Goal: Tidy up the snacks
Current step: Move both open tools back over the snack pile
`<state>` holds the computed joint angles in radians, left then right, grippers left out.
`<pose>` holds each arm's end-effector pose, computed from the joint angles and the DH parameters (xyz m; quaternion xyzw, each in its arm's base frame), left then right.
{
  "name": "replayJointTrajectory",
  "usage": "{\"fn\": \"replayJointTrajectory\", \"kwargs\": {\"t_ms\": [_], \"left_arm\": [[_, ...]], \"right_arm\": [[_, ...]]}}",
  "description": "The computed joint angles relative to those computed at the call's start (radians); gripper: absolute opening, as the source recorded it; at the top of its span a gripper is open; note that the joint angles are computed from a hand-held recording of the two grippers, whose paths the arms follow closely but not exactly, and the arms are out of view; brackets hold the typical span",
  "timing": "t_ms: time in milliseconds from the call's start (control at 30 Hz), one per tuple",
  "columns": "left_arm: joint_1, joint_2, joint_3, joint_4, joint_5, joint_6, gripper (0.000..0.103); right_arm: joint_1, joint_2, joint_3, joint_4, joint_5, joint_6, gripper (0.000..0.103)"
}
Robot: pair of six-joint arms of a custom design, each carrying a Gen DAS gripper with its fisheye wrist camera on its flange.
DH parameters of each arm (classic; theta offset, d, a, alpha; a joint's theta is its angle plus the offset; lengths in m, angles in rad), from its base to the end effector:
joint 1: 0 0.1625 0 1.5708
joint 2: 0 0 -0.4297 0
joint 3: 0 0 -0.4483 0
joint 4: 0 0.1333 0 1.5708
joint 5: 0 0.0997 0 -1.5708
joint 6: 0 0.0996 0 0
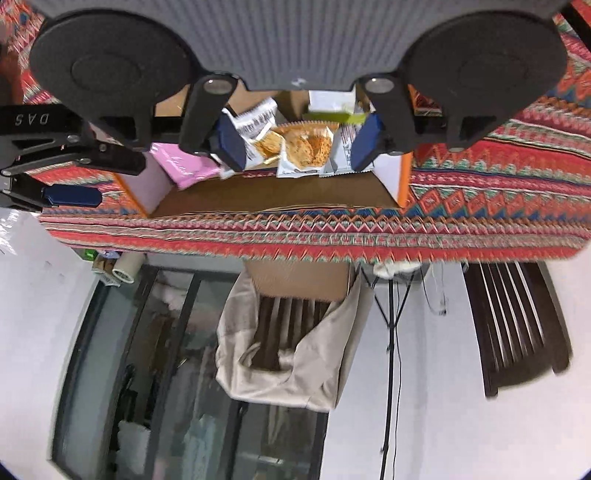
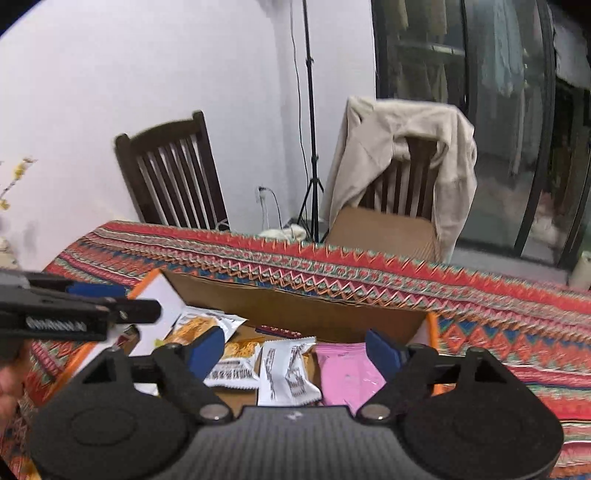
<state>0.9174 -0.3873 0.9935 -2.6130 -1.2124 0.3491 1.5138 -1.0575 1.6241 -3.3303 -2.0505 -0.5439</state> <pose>-0.4111 -0.8138 0.0269 0.4278 0.8610 -0.2367 0.1398 0.0469 -0.7120 0.3563 0.0642 -0.8121 0.4630 0.3492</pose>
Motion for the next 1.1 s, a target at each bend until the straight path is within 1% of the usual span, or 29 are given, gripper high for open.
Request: {"fn": "replayJointTrajectory", "kwargs": {"t_ms": [33,100,167,233,300,367,400,500,533,633,733,800,867,967,1000,1100], "left_arm": [[-0.005,-0.041,0.061,-0.033,-0.007,0.014,0.074],[-0.014,-0.143,0.218,-0.132,-0.041,0.046,0.076],[-0.022,-0.234,0.359,-0.223,-0.072,0.083,0.08],[-0.029,-0.324,0.499,-0.312,-0.101,0.108,0.084],[-0.036,-0.406,0.628,-0.392,-0.124,0.129,0.088],[-0.045,-0.468,0.738,-0.482,-0.12,0.141,0.095],[-0.052,-0.495,0.794,-0.535,-0.107,0.146,0.097],[-0.073,-0.56,0.933,-0.649,-0.07,0.14,0.097],[-0.077,-0.578,0.967,-0.672,-0.067,0.134,0.098],[-0.091,-0.621,1.072,-0.76,-0.062,0.107,0.1],[-0.097,-0.65,1.136,-0.8,-0.05,0.088,0.101],[-0.099,-0.67,1.175,-0.809,-0.038,0.063,0.102],[-0.097,-0.687,1.195,-0.782,-0.026,0.039,0.102],[-0.093,-0.701,1.225,-0.758,0.001,0.027,0.102],[-0.092,-0.705,1.232,-0.752,0.007,0.025,0.102],[-0.088,-0.713,1.248,-0.747,0.013,0.028,0.102]], "right_arm": [[0.009,-0.027,0.038,-0.019,-0.006,-0.012,0.085],[0.021,-0.078,0.108,-0.052,-0.004,-0.017,0.09],[0.026,-0.146,0.216,-0.114,0.029,-0.019,0.095],[0.03,-0.211,0.325,-0.183,0.059,-0.03,0.097],[0.037,-0.263,0.422,-0.253,0.07,-0.033,0.098],[0.045,-0.303,0.516,-0.337,0.083,-0.05,0.103],[0.047,-0.32,0.56,-0.381,0.091,-0.056,0.103],[0.053,-0.356,0.683,-0.498,0.113,-0.072,0.103],[0.054,-0.362,0.719,-0.537,0.118,-0.073,0.103],[0.057,-0.362,0.814,-0.653,0.101,-0.065,0.103],[0.069,-0.331,0.877,-0.761,0.05,-0.088,0.103],[0.079,-0.289,0.91,-0.854,0.017,-0.116,0.103],[0.084,-0.25,0.938,-0.93,-0.007,-0.112,0.103],[0.066,-0.227,0.981,-0.971,0.002,-0.061,0.103],[0.058,-0.22,0.99,-0.98,0.009,-0.053,0.103],[0.052,-0.174,1.0,-1.022,-0.002,-0.04,0.103]]}}
